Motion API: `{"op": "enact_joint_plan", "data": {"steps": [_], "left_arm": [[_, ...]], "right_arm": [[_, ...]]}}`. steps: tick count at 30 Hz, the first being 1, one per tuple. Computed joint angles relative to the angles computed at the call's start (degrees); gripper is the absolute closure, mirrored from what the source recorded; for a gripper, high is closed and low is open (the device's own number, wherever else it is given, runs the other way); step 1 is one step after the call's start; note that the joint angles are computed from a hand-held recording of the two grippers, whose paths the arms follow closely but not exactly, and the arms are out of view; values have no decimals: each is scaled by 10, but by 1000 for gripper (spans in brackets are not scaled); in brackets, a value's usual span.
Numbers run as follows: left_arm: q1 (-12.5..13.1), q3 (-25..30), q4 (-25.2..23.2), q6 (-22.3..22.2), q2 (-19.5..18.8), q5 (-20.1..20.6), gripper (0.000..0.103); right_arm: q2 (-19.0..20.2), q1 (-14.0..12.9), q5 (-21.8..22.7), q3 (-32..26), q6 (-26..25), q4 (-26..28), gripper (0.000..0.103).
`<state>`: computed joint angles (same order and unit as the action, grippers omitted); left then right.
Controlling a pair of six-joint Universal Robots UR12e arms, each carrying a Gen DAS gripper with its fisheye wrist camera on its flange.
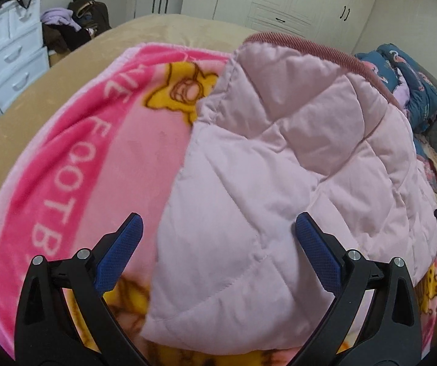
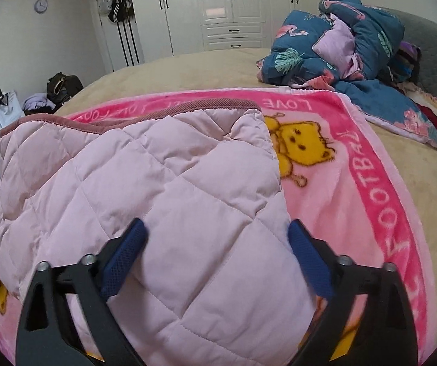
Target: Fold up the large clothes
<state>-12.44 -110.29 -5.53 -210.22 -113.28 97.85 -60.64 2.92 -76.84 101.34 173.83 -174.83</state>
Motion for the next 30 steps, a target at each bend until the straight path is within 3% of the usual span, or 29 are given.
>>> {"op": "enact_joint_plan", "data": {"steps": [1, 2, 3, 4, 5, 6, 8, 14, 21, 25, 30], "left_arm": [[0, 0, 7, 1, -2, -4, 9], [-3, 0, 12, 5, -5, -1, 12], [-6, 2, 17, 14, -7, 6, 28], [-9, 4, 20, 21, -9, 12, 39], [-15, 8, 15, 28, -10, 34, 57], [-17, 11, 14, 31, -11, 46, 74], [-19, 10, 28, 31, -10, 59, 85], [-20, 24, 62, 26, -3, 90, 88], [-14, 52, 55, 31, -16, 96, 88], [-3, 51, 66, 11, -25, 74, 88], [1, 64, 56, 23, -39, 68, 88]], "right_arm": [[2, 1, -5, 0, -1, -5, 28], [3, 2, -7, 0, 0, -8, 47], [5, 0, -1, 0, 2, -12, 63], [6, -1, 4, 0, 6, -17, 69], [7, -2, 3, 1, 9, -27, 81], [7, -3, 7, 3, 12, -38, 85], [5, -3, 8, 6, 23, -57, 89], [8, -2, 8, -18, 65, -99, 91], [43, 8, -21, -85, 93, -47, 91], [63, 15, -45, -104, 108, -35, 91], [80, 19, -69, -117, 119, -18, 91]]}}
